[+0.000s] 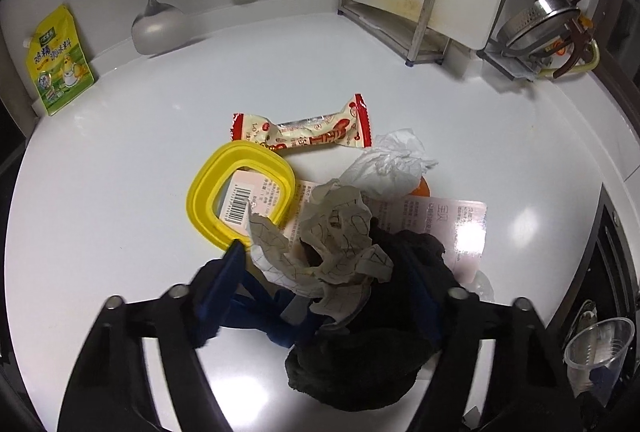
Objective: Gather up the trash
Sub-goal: 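Lift the cup with the right tool while the left tool grasps the crumpled grey tissue, then carry the cup and tissue with both tools over the grey wastebasket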
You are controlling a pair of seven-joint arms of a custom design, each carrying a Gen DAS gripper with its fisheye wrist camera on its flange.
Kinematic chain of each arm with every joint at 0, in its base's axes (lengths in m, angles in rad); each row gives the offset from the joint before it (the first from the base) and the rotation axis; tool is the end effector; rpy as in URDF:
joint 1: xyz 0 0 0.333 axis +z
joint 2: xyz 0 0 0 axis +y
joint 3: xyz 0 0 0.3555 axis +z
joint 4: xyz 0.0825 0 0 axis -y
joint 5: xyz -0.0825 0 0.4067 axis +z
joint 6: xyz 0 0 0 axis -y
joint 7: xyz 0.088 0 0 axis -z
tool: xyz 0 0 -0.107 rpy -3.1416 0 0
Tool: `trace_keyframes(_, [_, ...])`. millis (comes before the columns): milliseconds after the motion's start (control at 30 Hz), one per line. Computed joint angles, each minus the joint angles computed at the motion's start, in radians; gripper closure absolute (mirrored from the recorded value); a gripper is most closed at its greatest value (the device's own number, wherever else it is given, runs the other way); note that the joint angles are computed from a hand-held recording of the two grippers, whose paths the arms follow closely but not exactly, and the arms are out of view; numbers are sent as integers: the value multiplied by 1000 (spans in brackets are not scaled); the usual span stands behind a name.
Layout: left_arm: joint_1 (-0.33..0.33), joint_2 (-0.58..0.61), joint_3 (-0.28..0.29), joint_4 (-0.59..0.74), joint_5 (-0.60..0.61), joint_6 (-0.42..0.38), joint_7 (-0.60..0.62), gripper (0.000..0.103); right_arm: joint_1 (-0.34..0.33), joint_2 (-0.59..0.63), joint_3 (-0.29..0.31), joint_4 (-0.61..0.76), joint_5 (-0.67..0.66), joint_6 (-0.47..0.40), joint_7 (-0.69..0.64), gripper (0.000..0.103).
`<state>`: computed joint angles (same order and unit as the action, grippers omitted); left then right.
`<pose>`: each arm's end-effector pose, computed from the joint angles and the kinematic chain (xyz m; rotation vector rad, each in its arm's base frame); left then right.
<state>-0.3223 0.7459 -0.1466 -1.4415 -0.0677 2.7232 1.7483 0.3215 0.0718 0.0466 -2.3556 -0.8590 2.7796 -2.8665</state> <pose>0.7385 -0.3368 0.3272 -1.4120 2.4523 -0.7426 0.4959 0.2272 0.3484 -1.1029 2.4297 -0.4166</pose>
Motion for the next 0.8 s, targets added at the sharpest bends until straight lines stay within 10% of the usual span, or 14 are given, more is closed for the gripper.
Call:
trace_keyframes(267, [44, -19, -56, -24, -46, -1, 88, 72, 6, -34, 15, -28, -25, -16, 65, 41])
trace_keyframes(800, [212, -274, -181, -316, -264, 125, 370, 73, 40, -94, 78, -50, -68, -70, 156, 41])
